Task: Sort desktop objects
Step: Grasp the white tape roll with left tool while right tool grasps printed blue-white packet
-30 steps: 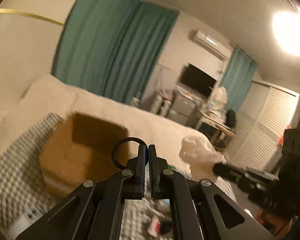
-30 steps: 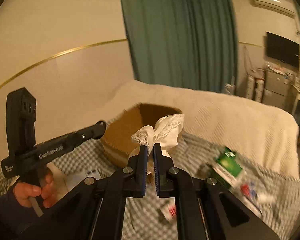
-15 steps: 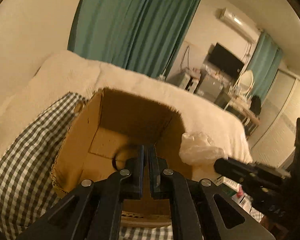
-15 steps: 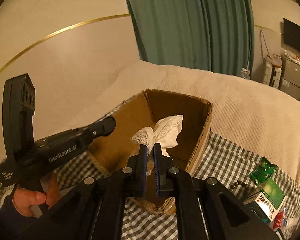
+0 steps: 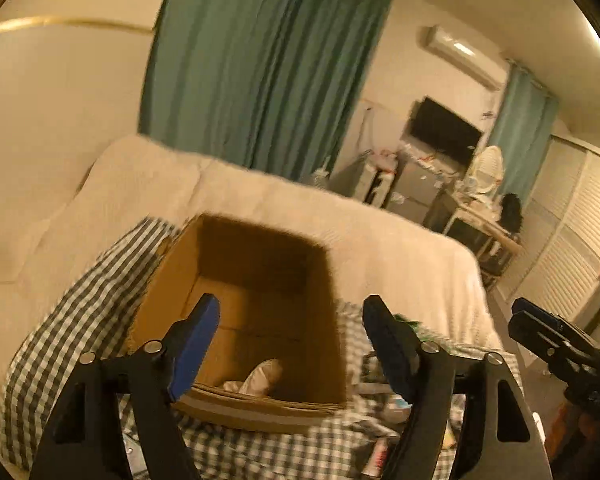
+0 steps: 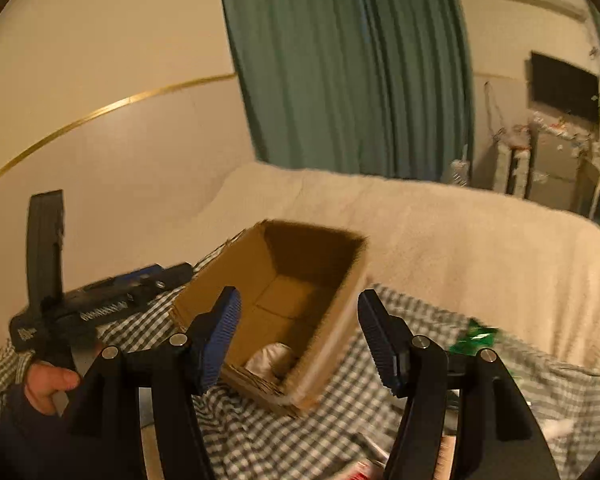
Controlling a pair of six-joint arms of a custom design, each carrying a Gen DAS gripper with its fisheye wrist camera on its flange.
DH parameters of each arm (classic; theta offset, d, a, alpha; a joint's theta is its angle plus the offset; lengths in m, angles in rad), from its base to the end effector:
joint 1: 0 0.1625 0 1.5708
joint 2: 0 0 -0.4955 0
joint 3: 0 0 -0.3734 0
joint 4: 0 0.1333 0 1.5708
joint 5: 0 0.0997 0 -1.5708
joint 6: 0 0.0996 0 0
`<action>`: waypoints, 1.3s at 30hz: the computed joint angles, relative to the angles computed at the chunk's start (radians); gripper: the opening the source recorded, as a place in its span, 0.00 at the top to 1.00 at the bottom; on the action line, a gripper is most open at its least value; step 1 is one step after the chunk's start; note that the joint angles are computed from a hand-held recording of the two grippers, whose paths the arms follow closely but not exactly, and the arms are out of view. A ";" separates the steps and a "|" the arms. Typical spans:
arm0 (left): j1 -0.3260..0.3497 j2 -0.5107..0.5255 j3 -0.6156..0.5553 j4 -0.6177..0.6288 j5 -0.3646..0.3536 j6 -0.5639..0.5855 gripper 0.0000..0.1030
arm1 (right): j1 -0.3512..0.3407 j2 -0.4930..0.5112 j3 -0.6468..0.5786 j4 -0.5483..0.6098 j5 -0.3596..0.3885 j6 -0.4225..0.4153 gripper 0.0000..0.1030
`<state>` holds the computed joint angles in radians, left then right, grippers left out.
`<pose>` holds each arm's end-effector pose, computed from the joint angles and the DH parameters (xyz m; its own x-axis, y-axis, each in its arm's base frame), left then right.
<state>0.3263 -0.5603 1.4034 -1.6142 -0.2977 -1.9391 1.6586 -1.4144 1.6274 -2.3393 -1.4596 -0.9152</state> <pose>-0.6056 -0.4462 0.0551 -0.8158 -0.3876 -0.4292 0.2805 0.3838 -0.8798 0.1946 -0.5642 0.5415 -0.5413 -0.7596 0.3606 -0.8261 0.4007 -0.3962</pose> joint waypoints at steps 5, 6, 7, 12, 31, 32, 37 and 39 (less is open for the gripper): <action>-0.036 0.105 -0.156 -0.010 0.020 0.102 0.13 | -0.048 -0.087 -0.024 0.007 0.001 -0.004 0.41; -0.040 0.125 -0.178 -0.041 0.011 0.141 0.13 | -0.065 -0.105 -0.028 0.008 0.004 -0.005 0.41; -0.042 0.148 -0.195 -0.082 0.002 0.185 0.12 | -0.082 -0.122 -0.030 0.010 0.002 -0.006 0.41; -0.039 0.285 -0.277 -0.244 -0.095 0.360 0.06 | -0.182 -0.180 0.022 -0.058 -0.041 -0.053 0.41; 0.096 0.454 -0.192 -0.804 -0.449 0.629 0.06 | -0.462 -0.074 0.064 -0.167 -0.088 -0.078 0.36; 0.102 0.458 -0.193 -0.814 -0.453 0.630 0.06 | -0.457 -0.059 0.059 -0.179 -0.098 -0.095 0.35; 0.127 0.465 -0.179 -0.852 -0.471 0.634 0.06 | -0.457 0.012 0.027 -0.226 -0.120 -0.160 0.30; 0.136 0.469 -0.180 -0.872 -0.466 0.642 0.06 | -0.464 0.039 0.000 -0.209 -0.118 -0.144 0.30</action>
